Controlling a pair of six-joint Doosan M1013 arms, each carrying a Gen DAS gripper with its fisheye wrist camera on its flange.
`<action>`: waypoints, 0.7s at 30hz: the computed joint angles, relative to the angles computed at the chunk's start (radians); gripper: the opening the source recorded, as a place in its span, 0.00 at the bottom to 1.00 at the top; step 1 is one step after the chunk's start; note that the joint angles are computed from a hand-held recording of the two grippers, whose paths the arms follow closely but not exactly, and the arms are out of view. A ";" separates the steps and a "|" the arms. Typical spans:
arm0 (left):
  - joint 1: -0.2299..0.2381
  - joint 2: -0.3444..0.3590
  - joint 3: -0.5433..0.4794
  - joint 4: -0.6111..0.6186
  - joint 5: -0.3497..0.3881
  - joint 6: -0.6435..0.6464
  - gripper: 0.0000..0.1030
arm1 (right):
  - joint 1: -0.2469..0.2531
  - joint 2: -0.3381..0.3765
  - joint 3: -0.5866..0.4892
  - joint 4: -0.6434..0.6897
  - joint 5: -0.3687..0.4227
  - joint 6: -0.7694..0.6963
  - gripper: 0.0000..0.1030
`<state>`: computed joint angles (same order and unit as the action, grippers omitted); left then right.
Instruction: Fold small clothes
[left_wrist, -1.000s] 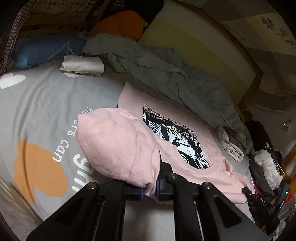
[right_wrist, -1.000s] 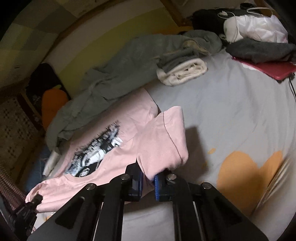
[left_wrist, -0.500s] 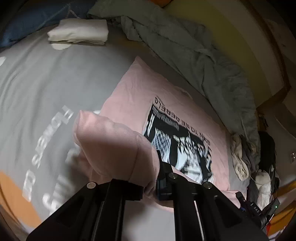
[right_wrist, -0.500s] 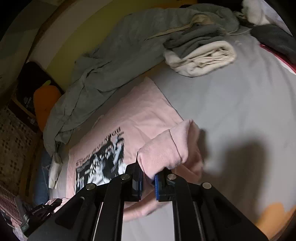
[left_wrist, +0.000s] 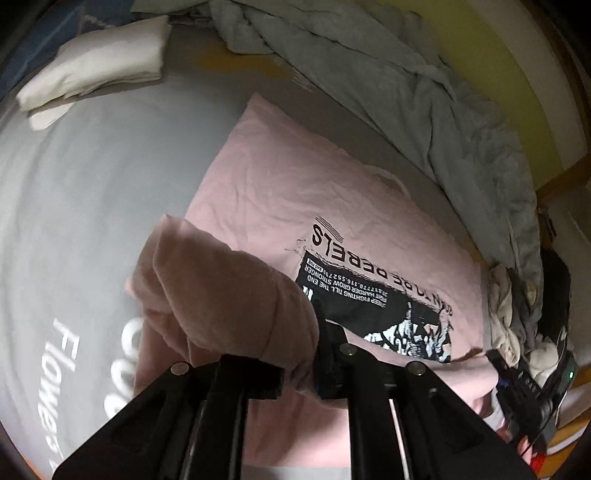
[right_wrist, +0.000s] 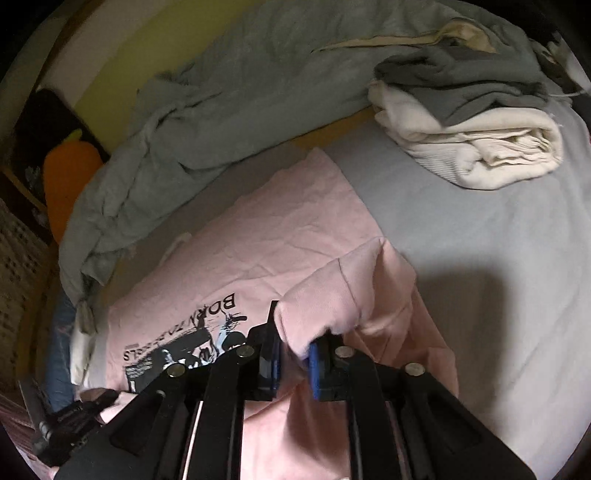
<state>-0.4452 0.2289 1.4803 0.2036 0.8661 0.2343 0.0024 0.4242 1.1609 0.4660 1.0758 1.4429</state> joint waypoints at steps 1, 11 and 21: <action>0.005 -0.006 0.012 -0.010 -0.023 0.019 0.14 | -0.002 0.004 -0.002 0.003 0.006 -0.001 0.25; -0.031 -0.052 0.009 0.099 0.041 0.007 0.74 | -0.026 -0.067 0.068 -0.046 -0.166 0.011 0.89; -0.078 -0.009 -0.069 0.215 0.188 0.261 0.76 | 0.026 -0.081 0.075 0.010 -0.068 -0.476 0.71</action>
